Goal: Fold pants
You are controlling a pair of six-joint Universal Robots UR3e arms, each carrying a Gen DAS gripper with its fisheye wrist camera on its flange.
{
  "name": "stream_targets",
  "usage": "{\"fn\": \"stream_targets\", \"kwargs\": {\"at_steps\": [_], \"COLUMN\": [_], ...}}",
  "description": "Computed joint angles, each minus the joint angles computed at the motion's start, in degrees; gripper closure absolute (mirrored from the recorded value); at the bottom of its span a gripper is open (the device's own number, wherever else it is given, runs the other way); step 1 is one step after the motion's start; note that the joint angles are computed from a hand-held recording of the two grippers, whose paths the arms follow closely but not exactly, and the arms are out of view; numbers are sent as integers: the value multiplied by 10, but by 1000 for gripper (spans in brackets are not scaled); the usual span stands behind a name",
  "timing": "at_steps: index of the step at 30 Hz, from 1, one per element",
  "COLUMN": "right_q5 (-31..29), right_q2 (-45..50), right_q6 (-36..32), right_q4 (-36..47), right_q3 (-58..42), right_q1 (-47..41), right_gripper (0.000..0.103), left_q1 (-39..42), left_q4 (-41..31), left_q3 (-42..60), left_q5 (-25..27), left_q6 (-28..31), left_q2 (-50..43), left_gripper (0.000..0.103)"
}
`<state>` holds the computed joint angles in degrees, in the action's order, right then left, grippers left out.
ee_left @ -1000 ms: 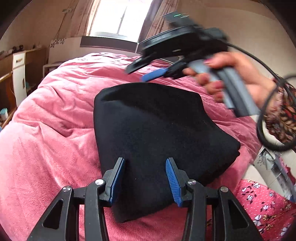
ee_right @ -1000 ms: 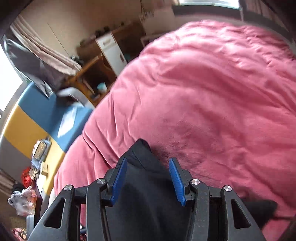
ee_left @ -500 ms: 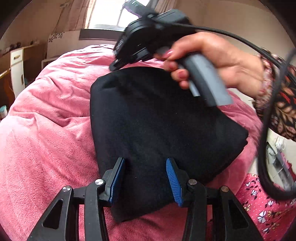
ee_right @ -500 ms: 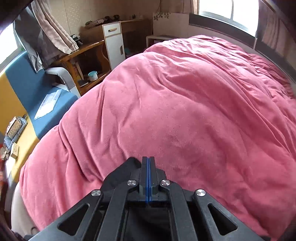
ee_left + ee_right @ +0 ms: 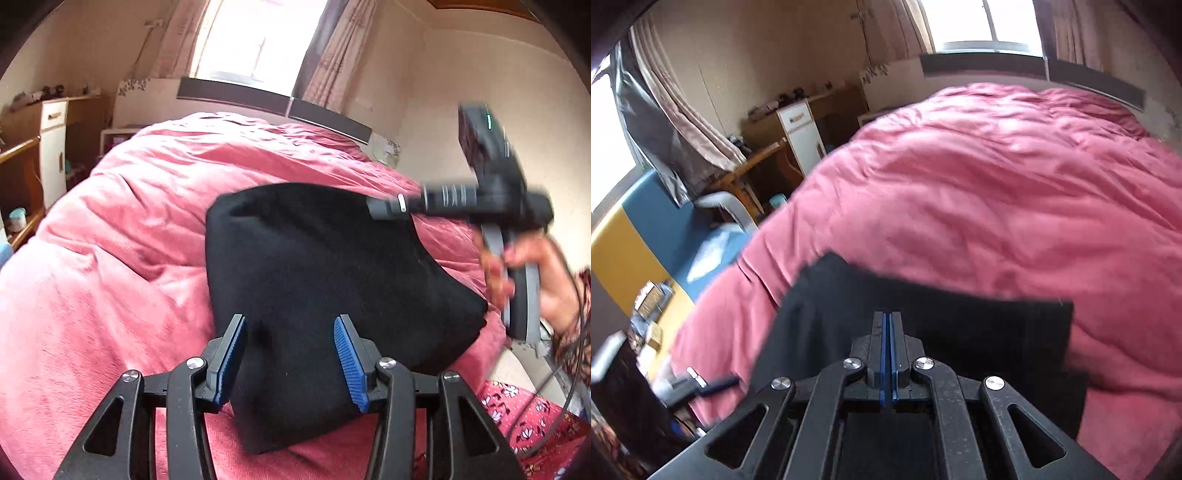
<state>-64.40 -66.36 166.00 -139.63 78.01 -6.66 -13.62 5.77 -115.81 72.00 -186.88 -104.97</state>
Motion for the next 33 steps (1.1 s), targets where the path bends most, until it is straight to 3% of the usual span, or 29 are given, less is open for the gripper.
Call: {"fn": "stream_targets", "kwargs": {"at_steps": [4,8,11,14,15,17,19,21,24,26,33], "right_q5": [-115,25,49,106,124,131,132,157,144,142,223], "right_q2": [38,50,30,-26,-51,-102,-147,-176,-166,-156,-112], "right_q6": [49,142,150,142,133,111,100,74,66,83,93], "right_q4": [-18,-49,-75,-91,-89,-102,-120,-91,-44,-28,14], "right_q3": [13,86,125,191,215,266,314,337,318,313,326], "right_q1": [-6,-100,-120,-159,-175,-200,-221,-245,-246,-250,-293], "right_gripper": [103,103,103,102,90,43,30,30,28,17,9], "left_q1": [-14,-34,-30,16,31,45,42,37,37,38,-1], "left_q4": [-69,-105,-111,-144,-160,-186,-214,-219,-231,-263,-341], "left_q3": [41,82,91,79,81,96,124,145,170,190,268], "left_q5": [30,81,109,49,24,-16,-24,-27,-44,-45,41], "left_q6": [6,-3,-24,-43,-42,-39,-37,-29,-31,-26,5], "left_q2": [7,6,11,26,23,4,-19,-38,-57,-61,-77], "left_gripper": [53,51,49,43,43,43,41,39,37,33,28]}}
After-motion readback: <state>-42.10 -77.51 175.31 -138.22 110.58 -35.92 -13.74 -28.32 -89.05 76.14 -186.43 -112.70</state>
